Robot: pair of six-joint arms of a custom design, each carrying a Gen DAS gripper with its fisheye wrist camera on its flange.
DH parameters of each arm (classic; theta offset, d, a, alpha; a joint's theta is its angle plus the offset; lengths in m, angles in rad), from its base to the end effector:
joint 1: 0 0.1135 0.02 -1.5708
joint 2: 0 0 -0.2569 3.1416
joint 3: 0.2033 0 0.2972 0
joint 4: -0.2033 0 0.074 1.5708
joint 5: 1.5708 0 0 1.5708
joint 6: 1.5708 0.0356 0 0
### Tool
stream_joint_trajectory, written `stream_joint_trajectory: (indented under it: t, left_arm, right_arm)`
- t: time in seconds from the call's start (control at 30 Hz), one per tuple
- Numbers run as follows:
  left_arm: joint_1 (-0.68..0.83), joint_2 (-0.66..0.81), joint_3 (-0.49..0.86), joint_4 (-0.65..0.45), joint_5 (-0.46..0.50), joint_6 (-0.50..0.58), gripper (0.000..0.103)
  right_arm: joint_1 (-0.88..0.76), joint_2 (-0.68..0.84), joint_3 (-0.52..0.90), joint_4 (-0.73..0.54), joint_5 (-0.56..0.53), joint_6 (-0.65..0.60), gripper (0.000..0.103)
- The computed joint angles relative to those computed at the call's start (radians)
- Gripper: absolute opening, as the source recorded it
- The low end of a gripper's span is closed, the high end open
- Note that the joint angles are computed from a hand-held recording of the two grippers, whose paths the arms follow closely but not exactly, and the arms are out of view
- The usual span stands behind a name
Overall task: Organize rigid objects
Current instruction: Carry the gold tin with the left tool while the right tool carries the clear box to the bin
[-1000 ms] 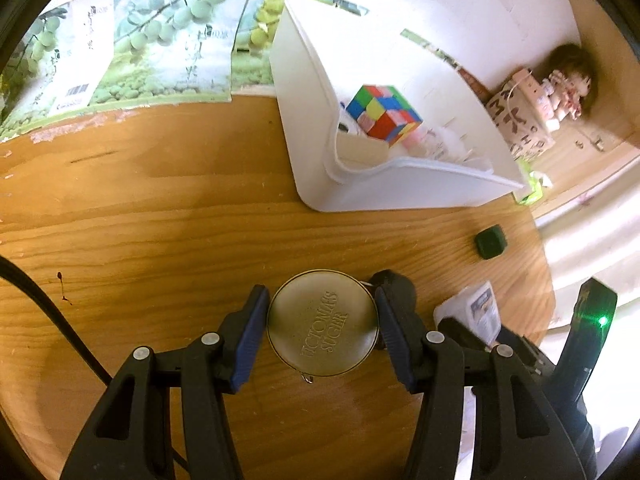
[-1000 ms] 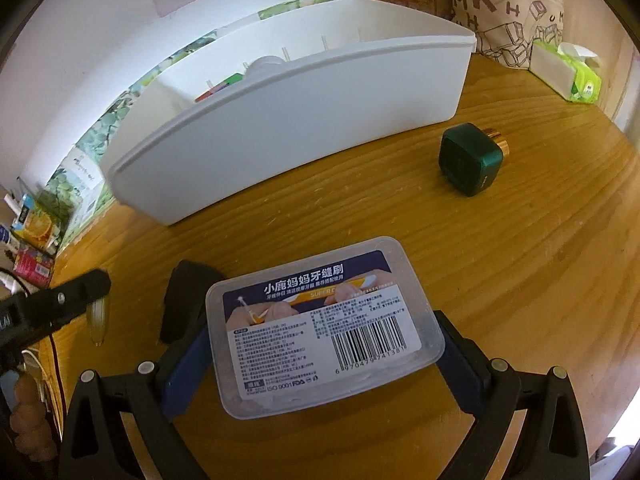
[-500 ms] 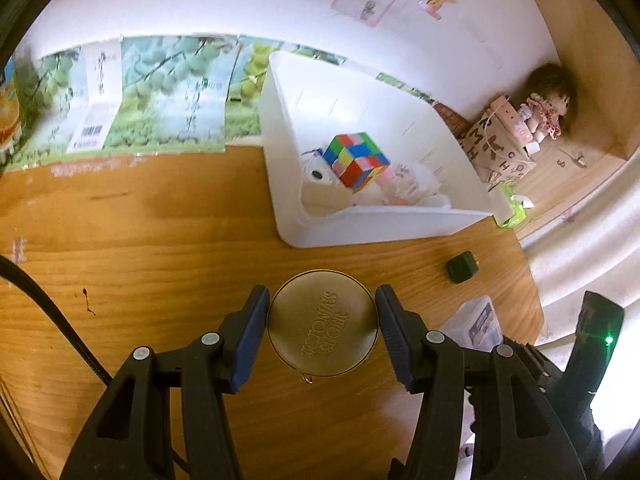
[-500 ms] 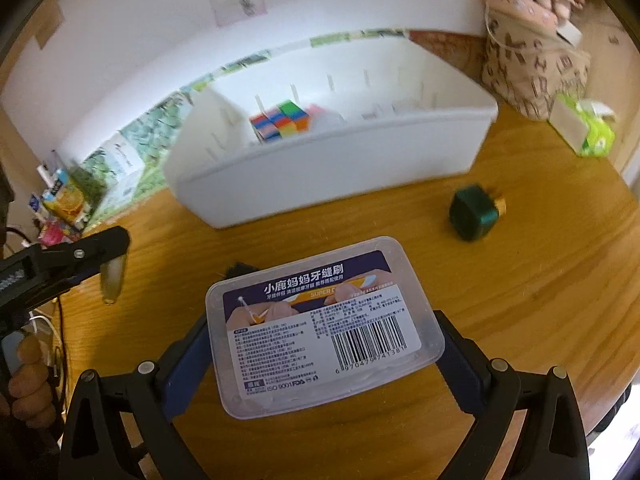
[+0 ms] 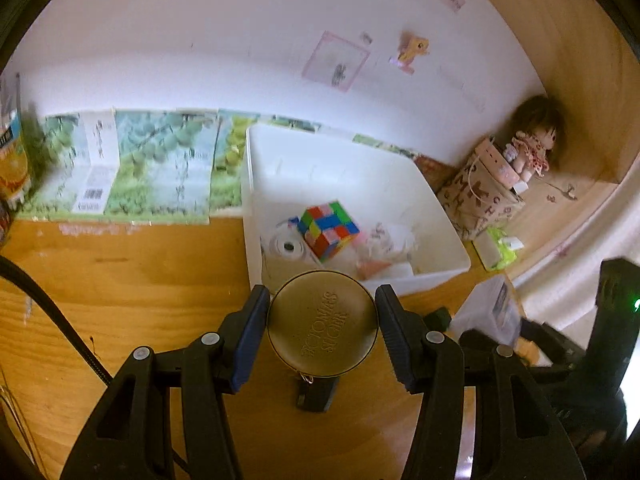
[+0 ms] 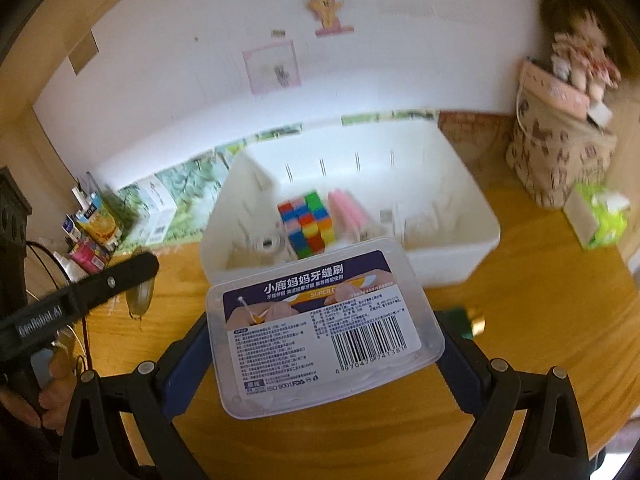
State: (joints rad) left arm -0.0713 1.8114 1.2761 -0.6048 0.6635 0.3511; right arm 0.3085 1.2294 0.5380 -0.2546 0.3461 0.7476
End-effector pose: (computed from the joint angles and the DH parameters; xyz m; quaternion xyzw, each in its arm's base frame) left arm 0.4022 -0.0507 0.1734 0.2617 0.8885 -0.2869 0.2444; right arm 0.2508 0.0672 0.1290 0.2558 0.9034 0.0110 0.3441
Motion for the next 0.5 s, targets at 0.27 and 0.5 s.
stream_joint_trajectory:
  t: [0.27, 0.5]
  left_arm:
    - [-0.047, -0.046, -0.038, 0.121, -0.025, -0.115, 0.058]
    - [-0.097, -0.059, -0.060, 0.229, -0.058, -0.216, 0.058]
  right_arm:
    - [-0.139, -0.029, 0.044, 0.017, -0.070, -0.202, 0.100]
    - [-0.246, -0.007, 0.078, 0.056, -0.131, -0.336, 0.100]
